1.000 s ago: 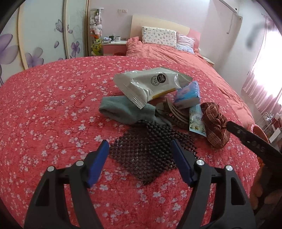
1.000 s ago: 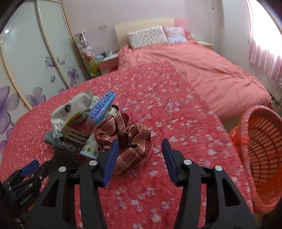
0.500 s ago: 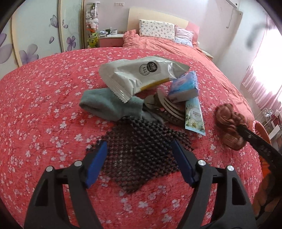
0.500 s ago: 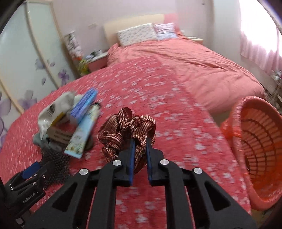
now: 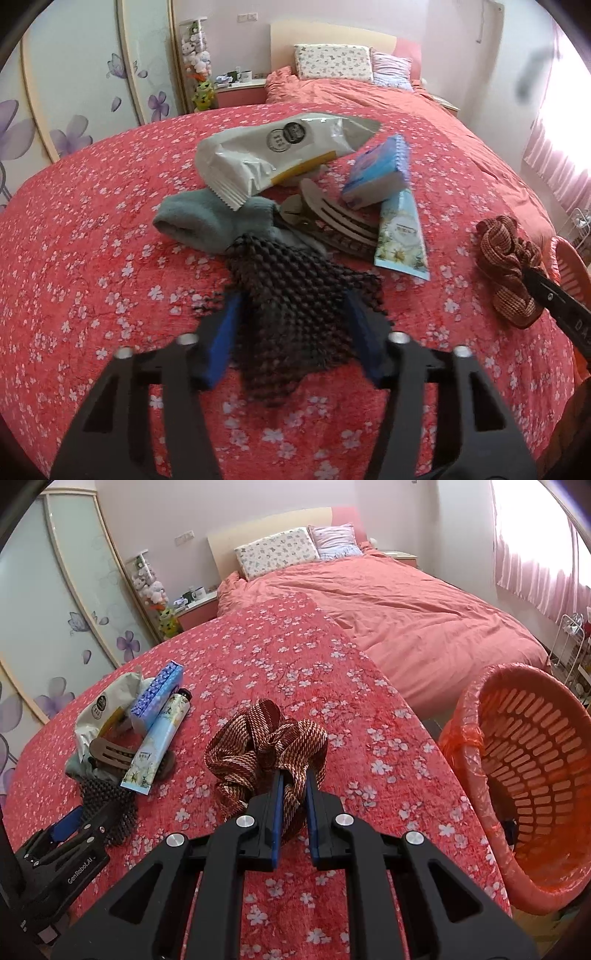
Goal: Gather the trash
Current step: 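Grasp the brown plaid scrunchie with the right gripper while the left gripper grasps the black mesh, then carry the scrunchie and black mesh over the orange basket with both grippers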
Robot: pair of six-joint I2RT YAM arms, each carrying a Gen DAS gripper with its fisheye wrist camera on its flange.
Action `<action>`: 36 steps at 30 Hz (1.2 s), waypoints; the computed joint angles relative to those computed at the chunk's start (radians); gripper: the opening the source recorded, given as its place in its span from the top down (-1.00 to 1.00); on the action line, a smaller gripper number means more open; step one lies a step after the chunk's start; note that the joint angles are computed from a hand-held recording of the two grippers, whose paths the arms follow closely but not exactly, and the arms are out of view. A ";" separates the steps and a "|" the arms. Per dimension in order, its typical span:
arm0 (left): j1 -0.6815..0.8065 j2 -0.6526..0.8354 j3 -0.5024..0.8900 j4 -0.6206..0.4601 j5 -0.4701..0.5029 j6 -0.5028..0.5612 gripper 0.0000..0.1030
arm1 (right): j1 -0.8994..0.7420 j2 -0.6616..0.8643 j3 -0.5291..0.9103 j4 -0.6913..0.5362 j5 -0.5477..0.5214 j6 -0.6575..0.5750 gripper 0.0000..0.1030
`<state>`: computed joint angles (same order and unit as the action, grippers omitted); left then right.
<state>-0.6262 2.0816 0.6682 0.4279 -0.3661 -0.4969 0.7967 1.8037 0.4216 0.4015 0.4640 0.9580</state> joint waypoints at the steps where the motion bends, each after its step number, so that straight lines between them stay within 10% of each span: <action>1: -0.003 -0.003 -0.005 0.003 0.002 0.000 0.26 | 0.003 -0.005 -0.005 -0.001 0.002 0.003 0.77; 7: 0.059 -0.068 -0.101 0.076 0.131 0.008 0.73 | 0.023 -0.059 -0.044 -0.016 0.029 0.020 0.77; 15: 0.107 -0.177 -0.255 0.211 0.200 0.041 0.80 | 0.053 -0.132 -0.078 -0.045 0.067 0.036 0.77; 36: -0.140 -0.515 -0.258 -0.049 0.024 -0.016 0.80 | 0.263 -0.535 -0.175 -0.404 0.327 0.222 0.77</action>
